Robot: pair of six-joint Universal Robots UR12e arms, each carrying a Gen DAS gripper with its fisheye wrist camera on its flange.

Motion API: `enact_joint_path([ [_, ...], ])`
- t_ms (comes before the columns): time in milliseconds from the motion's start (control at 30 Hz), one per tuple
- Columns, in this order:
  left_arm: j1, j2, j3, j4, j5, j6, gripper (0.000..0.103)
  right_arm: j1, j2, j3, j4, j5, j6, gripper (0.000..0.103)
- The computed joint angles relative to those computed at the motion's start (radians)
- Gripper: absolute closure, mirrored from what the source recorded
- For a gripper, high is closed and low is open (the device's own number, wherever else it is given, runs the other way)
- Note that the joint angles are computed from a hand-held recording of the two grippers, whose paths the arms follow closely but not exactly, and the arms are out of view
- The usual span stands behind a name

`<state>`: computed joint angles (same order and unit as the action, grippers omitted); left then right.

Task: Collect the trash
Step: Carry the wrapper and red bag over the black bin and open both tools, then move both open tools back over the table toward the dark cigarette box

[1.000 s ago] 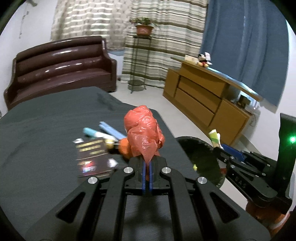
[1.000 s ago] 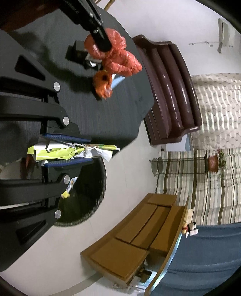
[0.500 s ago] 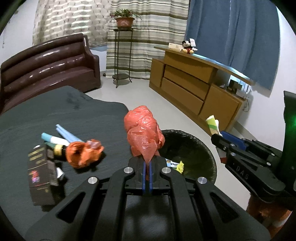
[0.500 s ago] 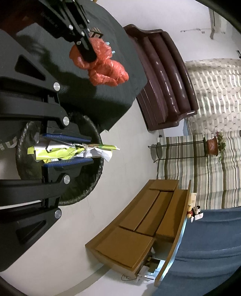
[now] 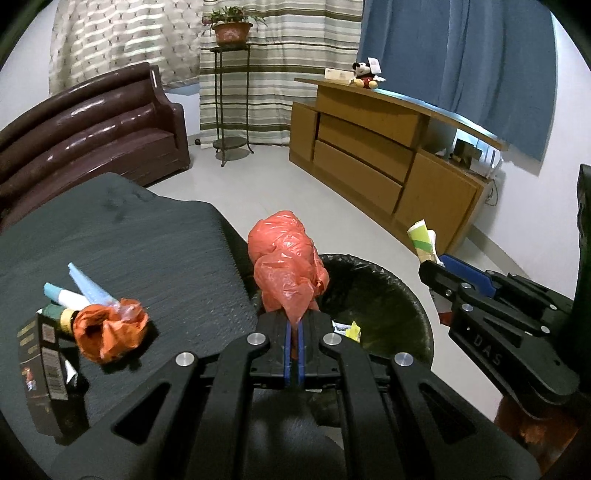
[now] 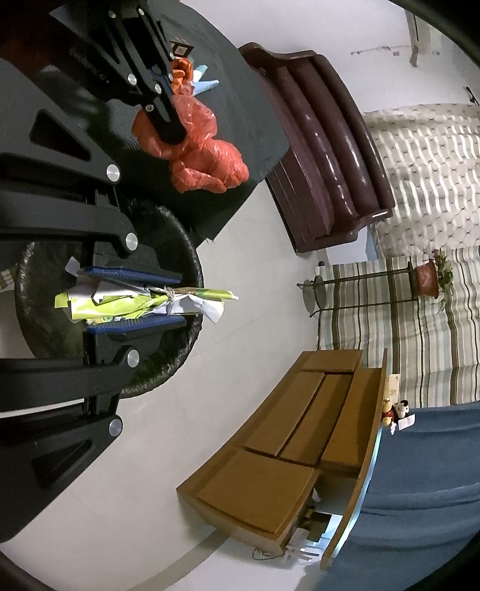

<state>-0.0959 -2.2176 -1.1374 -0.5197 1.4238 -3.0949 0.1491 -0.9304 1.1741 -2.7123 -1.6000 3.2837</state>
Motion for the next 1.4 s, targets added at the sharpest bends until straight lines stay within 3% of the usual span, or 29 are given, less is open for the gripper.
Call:
enact_joint_path([
  [300,-0.003,-0.028,0.052,-0.047,-0.002,0.003,0.099,-0.009,0.017,-0.020,0.010,0.007,0.037,0.082],
  [467,-0.003,-0.028,0.049,-0.048,-0.004,0.009,0.078,-0.012,0.018,-0.019,0.014,0.005,0.050,0.072],
  [800,-0.002,-0.026,0.052,-0.048,0.010,-0.012,0.067,-0.013,0.017,-0.017,0.013,0.006,0.050,0.072],
  [1233,0.016,0.019,-0.012,-0.036,0.053,-0.051,0.054,-0.001,0.007,-0.002,0.011,0.021,0.047,0.054],
  [1400,0.030,0.048,-0.051,-0.026,0.071,-0.069,0.053,0.016,0.003,-0.001,0.025,0.035,0.036,0.053],
])
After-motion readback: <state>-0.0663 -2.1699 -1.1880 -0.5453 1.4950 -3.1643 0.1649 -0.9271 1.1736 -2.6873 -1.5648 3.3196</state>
